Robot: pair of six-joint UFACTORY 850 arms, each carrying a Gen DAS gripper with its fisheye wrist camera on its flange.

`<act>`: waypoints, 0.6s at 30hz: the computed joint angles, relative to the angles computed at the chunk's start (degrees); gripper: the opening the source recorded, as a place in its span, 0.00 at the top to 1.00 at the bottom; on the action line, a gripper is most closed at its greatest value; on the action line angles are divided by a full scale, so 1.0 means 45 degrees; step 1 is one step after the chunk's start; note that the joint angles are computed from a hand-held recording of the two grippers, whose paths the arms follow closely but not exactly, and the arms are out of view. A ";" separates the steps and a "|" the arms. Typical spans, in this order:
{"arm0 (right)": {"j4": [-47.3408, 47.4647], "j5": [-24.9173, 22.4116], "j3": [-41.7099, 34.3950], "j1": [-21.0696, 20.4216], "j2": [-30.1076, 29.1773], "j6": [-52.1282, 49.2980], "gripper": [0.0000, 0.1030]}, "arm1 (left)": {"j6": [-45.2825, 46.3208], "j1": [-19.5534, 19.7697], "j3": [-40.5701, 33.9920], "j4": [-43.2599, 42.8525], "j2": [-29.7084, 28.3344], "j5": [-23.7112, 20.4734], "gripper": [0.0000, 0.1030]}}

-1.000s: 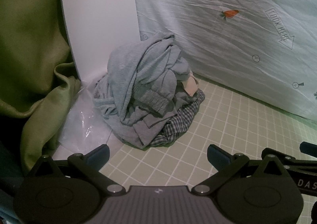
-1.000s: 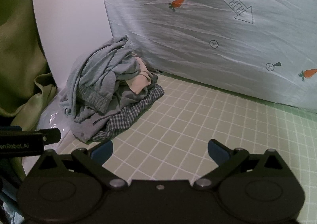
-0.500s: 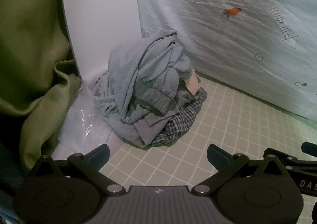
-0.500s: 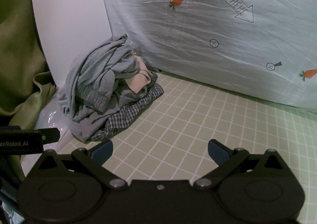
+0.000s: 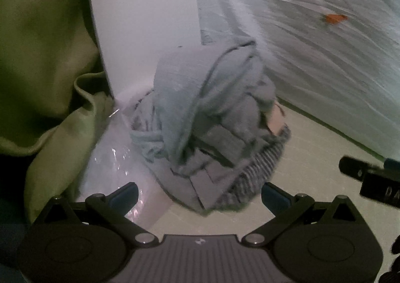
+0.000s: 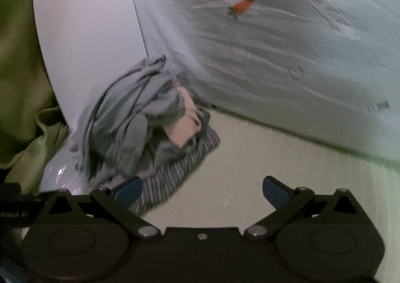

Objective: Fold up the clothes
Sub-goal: 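Grasp the grey fleece garment from the heap with both grippers and pull it out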

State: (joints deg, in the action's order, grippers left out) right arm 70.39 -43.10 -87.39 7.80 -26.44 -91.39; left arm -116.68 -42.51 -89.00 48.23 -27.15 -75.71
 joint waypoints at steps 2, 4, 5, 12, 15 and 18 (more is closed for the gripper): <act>-0.0045 0.0116 -0.0780 0.0414 -0.0504 0.0135 0.00 | -0.0029 0.0461 0.0420 -0.0004 0.0290 0.0350 0.01; -0.0121 0.0264 -0.1544 0.0844 -0.1032 0.0284 0.00 | -0.0017 0.1004 0.0819 0.0011 0.0560 0.0743 0.04; -0.0184 0.0293 -0.1926 0.1045 -0.1301 0.0390 0.01 | 0.0002 0.1277 0.1002 0.0015 0.0682 0.0989 0.09; -0.1483 -0.0505 -0.5033 0.2063 -0.3536 0.2342 0.25 | -0.0034 0.2923 0.2076 0.0271 0.1312 0.3322 0.51; -0.2235 -0.1167 -0.6615 0.2363 -0.4605 0.3793 0.37 | -0.0144 0.3317 0.2144 0.0252 0.1323 0.3996 0.68; -0.2659 -0.1545 -0.7729 0.2512 -0.5328 0.4624 0.59 | -0.0210 0.3393 0.2067 0.0279 0.1234 0.4058 0.77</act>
